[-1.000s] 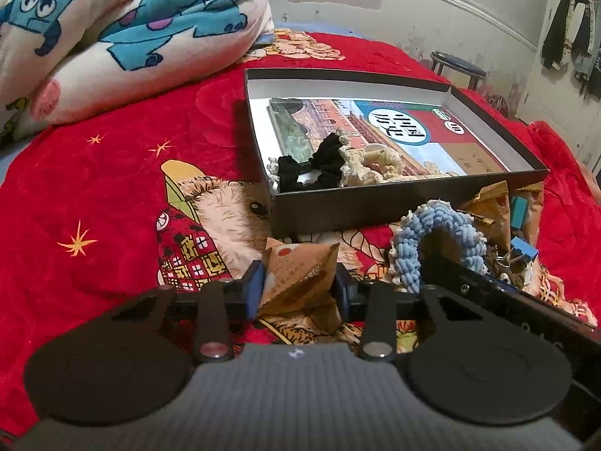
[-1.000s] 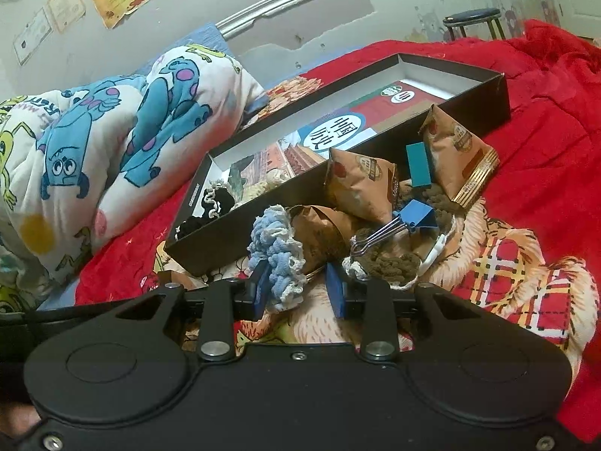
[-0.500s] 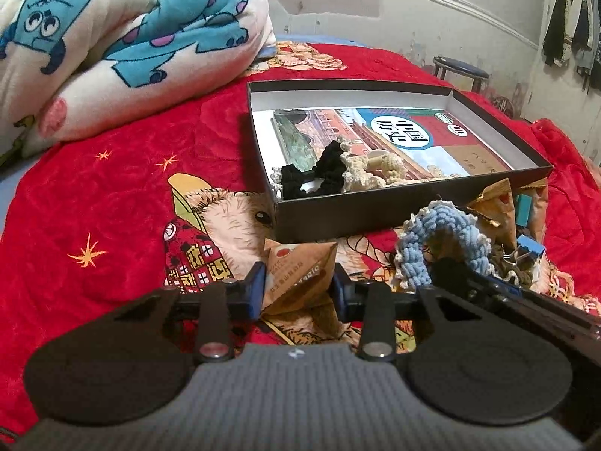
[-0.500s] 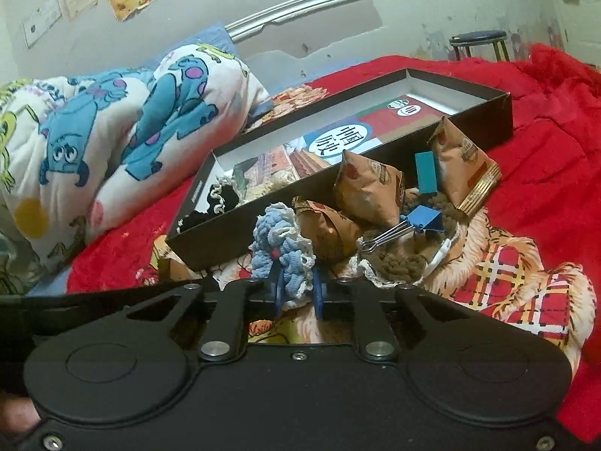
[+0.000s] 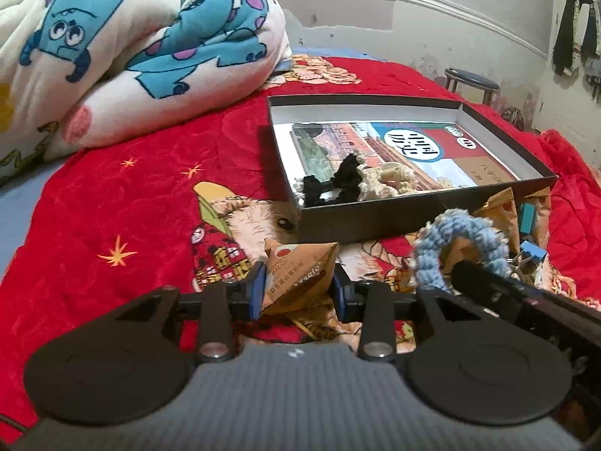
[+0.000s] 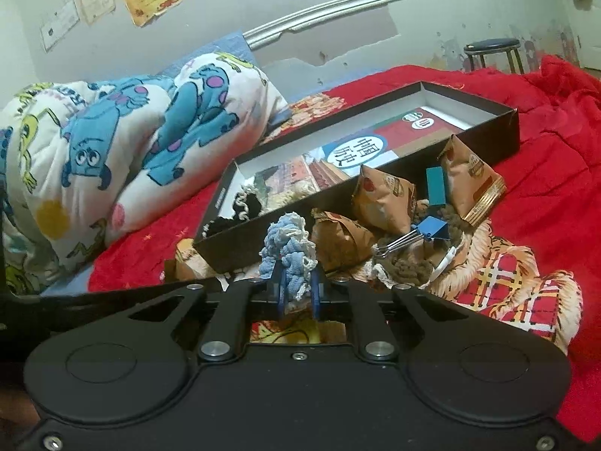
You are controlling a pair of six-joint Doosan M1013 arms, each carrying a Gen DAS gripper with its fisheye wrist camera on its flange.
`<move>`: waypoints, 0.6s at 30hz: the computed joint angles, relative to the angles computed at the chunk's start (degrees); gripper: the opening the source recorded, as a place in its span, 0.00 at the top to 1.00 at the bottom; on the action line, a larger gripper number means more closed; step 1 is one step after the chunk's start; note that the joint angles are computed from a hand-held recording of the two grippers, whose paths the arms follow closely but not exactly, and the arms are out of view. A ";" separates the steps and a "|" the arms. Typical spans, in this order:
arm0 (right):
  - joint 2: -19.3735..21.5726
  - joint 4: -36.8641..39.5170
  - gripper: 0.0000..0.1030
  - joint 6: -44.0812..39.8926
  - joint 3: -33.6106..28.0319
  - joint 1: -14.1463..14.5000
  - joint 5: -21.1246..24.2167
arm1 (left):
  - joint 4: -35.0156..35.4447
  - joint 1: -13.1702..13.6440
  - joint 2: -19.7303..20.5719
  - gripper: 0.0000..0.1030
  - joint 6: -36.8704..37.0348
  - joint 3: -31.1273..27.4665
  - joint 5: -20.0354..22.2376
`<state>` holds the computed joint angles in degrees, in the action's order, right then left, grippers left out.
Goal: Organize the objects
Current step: 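Close right tool on the blue crocheted scrunchie, then lift and carry the packet and blue scrunchie toward the black box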
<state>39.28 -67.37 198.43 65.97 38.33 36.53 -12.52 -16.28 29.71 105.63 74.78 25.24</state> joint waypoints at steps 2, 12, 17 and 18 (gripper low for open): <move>-0.37 -1.20 0.88 1.58 0.51 0.10 -0.59 | -0.98 0.18 -0.19 0.61 0.59 0.34 -0.32; -2.07 -6.50 0.88 8.08 2.09 0.87 -1.19 | -7.43 0.31 -1.15 0.61 7.25 1.16 -2.30; -2.94 -8.99 0.88 10.36 2.52 1.11 -1.19 | -14.34 0.76 -1.99 0.61 11.14 1.45 -1.47; -3.19 -9.88 0.88 11.16 2.73 1.18 -1.04 | -15.11 0.82 -2.15 0.61 11.44 1.53 -1.39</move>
